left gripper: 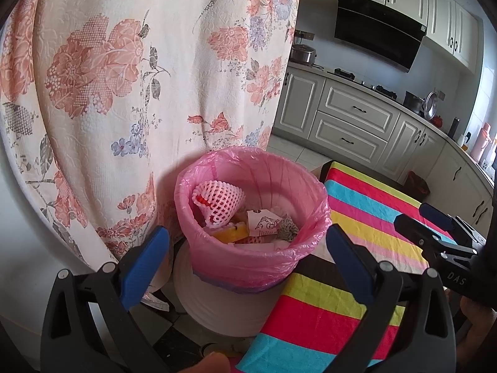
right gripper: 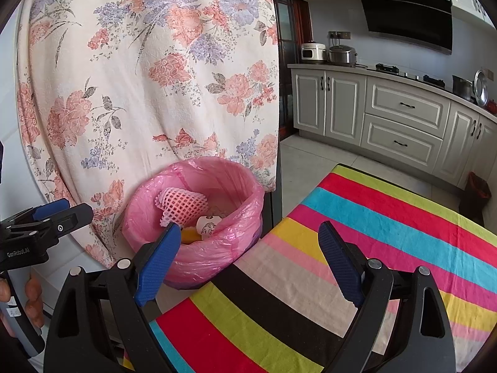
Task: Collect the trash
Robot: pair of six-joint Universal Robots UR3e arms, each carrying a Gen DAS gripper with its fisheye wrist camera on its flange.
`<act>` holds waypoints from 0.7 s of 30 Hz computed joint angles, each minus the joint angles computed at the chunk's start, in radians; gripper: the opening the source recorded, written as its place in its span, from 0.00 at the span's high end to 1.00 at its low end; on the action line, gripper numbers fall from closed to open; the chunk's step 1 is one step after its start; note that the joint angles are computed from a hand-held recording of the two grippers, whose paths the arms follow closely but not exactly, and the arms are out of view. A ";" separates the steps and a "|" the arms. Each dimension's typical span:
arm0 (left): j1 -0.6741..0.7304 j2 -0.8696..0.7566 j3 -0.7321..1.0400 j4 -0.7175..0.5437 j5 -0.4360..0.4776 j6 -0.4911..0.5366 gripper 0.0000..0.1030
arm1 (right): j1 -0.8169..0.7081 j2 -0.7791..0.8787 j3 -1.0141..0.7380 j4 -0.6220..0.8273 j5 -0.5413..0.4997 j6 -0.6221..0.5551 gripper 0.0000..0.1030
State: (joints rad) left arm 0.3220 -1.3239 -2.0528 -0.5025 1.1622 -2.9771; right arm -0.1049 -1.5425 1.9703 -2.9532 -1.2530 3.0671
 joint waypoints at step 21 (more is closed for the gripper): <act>-0.016 -0.024 0.012 0.026 0.010 -0.006 0.05 | 0.005 0.012 -0.013 0.005 -0.002 0.000 0.18</act>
